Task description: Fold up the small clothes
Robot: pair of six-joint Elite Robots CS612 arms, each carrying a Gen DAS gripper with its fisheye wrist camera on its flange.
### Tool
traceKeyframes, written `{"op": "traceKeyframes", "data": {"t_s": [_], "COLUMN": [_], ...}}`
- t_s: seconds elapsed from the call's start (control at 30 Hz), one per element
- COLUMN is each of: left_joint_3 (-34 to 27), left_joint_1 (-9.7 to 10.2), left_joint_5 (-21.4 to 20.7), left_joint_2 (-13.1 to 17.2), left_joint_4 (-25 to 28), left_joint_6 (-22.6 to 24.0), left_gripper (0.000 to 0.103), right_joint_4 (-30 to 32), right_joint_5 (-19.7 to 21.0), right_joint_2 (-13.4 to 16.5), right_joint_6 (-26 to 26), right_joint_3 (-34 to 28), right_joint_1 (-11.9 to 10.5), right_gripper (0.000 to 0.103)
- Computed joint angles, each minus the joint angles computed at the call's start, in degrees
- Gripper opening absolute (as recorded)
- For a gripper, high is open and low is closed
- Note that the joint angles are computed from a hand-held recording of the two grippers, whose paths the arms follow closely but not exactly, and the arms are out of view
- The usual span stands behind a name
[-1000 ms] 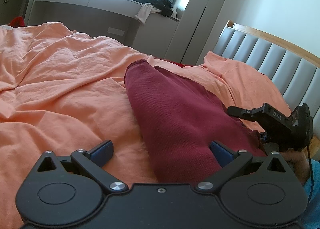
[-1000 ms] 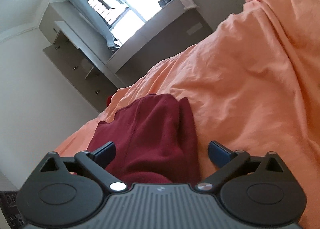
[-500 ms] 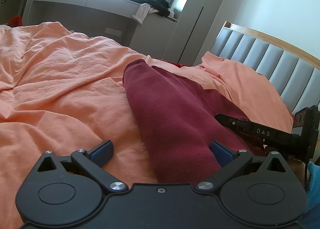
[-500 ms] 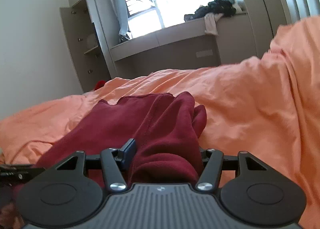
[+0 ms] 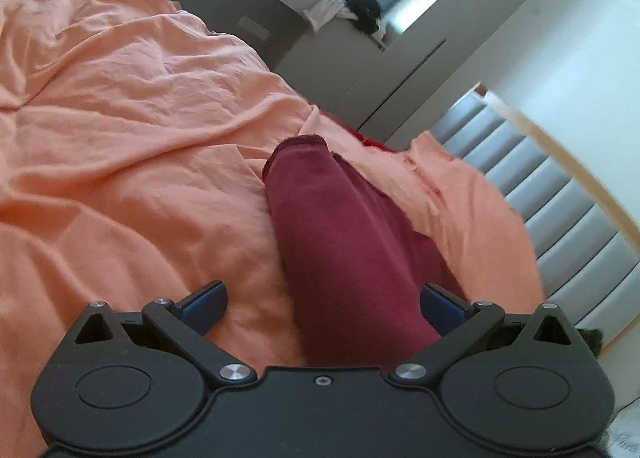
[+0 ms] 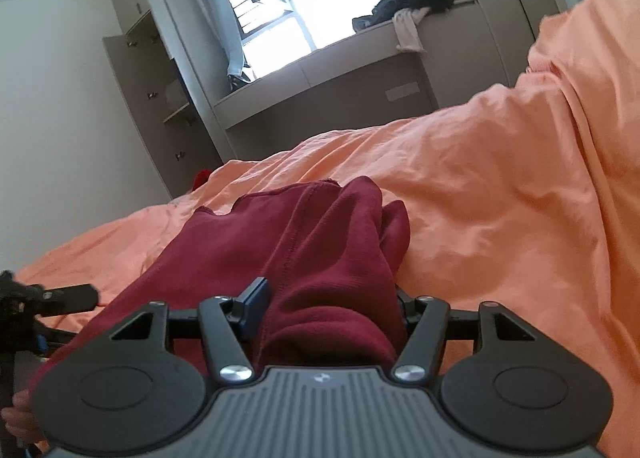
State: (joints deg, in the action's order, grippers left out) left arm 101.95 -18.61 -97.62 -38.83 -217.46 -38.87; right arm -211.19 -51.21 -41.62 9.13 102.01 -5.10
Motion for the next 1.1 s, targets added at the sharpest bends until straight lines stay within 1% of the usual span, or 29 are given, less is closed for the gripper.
{"op": "traceKeyframes", "data": {"t_s": [0.1, 0.17, 0.23, 0.33, 0.53, 0.73, 0.87, 0.93, 0.97, 1.0, 1.03, 1.07, 1.1], "left_joint_3": [-0.4, -0.5, -0.5, -0.3, 0.2, 0.8, 0.9, 0.9, 0.8, 0.7, 0.5, 0.3, 0.0], "left_joint_1": [-0.69, -1.19, -1.26, -1.06, -0.57, -0.45, -0.49, -0.44, -0.38, -0.24, -0.06, 0.15, 0.21], "left_joint_5": [1.7, 3.4, 3.8, 3.3, 2.7, 2.7, 2.7, 2.3, 2.0, 1.3, 0.2, -1.2, -1.9], "left_joint_2": [-0.7, -0.8, -0.7, -0.9, -0.6, -1.3, -1.4, -1.4, -1.4, -1.4, -1.3, -1.1, -1.1], "left_joint_4": [3.9, 5.2, 5.0, 4.7, 2.7, 4.1, 4.3, 4.3, 4.4, 4.3, 4.1, 4.0, 4.0], "left_joint_6": [5.1, 6.9, 6.8, 6.1, 3.1, 3.8, 4.2, 4.1, 4.0, 4.0, 3.9, 3.5, 3.2], "left_gripper": [0.1, 0.099, 0.099, 0.096, 0.091, 0.088, 0.083, 0.08, 0.075, 0.066, 0.059, 0.05, 0.044], "right_joint_4": [-0.2, -0.4, -0.5, -0.4, -0.3, -0.3, -0.5, -0.7, -0.7, -0.7, -0.8, -0.8, -0.8], "right_joint_5": [0.8, 0.9, 0.7, 0.7, 1.3, 1.2, 1.2, 1.2, 1.1, 1.1, 1.0, 0.9, 0.9], "right_joint_2": [0.3, 0.4, 0.5, 0.6, 0.8, 0.9, 1.0, 1.0, 1.0, 1.0, 1.0, 0.9, 0.8], "right_joint_6": [1.4, 1.9, 2.1, 2.3, 2.8, 2.9, 3.3, 3.6, 3.8, 4.0, 4.1, 4.3, 4.4], "right_joint_3": [-0.2, -0.2, -0.2, -0.4, -0.6, -0.6, -0.7, -0.7, -0.7, -0.7, -0.7, -0.6, -0.6], "right_joint_1": [-0.2, -0.3, -0.2, -0.2, -0.3, -0.3, -0.2, -0.2, -0.2, -0.2, -0.1, -0.1, 0.0], "right_gripper": [0.066, 0.067, 0.067, 0.067, 0.069, 0.07, 0.07, 0.07, 0.071, 0.07, 0.069, 0.067, 0.065]}}
